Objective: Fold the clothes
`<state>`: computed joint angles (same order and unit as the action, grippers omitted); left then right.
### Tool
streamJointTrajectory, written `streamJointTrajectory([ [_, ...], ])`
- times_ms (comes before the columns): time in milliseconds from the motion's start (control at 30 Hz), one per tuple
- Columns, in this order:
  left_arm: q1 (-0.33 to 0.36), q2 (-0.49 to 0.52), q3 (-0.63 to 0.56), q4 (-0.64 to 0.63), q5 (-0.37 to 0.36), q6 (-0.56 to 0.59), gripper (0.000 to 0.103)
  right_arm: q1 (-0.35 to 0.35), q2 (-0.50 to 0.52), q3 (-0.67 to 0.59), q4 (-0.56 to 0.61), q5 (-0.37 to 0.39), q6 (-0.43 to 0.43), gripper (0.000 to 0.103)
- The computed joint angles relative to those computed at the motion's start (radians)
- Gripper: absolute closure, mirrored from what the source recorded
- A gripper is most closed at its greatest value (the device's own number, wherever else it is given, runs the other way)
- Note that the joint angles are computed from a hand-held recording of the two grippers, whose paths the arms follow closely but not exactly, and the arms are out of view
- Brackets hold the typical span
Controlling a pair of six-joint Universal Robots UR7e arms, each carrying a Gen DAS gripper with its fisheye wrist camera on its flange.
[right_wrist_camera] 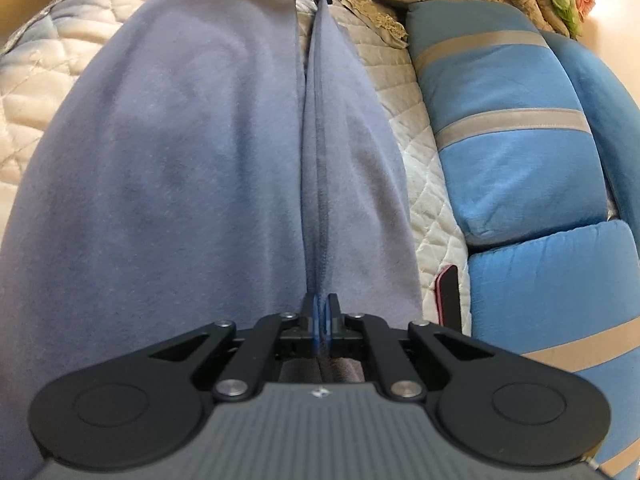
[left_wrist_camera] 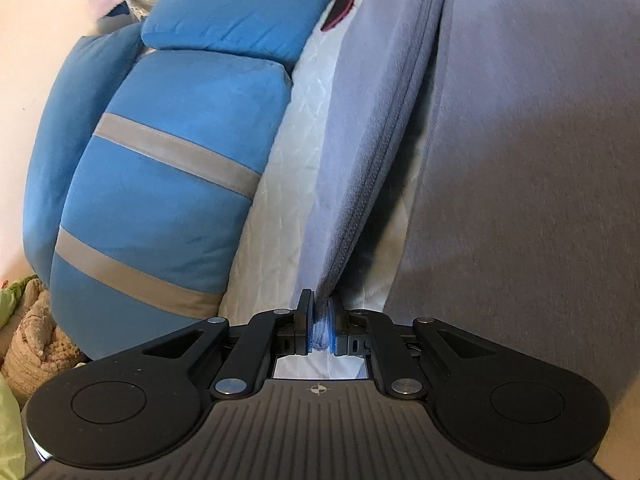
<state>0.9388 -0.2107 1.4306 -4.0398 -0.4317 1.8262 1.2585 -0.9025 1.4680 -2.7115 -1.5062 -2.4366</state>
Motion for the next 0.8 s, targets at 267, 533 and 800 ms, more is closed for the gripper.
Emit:
streamJointTrajectory([
  [267, -0.01, -0.037, 0.041, 0.108, 0.025, -0.198, 0.068, -0.007, -0.002, 0.005, -0.004, 0.014, 0.03, 0.1],
  [533, -0.076, -0.104, 0.097, 0.314, -0.087, -0.556, 0.021, -0.002, -0.002, -0.01, 0.015, 0.034, 0.127, 0.099],
  [800, -0.105, 0.021, -0.133, 0.647, -0.246, -0.718, 0.033, -0.001, -0.009, -0.006, 0.013, 0.049, 0.169, 0.099],
])
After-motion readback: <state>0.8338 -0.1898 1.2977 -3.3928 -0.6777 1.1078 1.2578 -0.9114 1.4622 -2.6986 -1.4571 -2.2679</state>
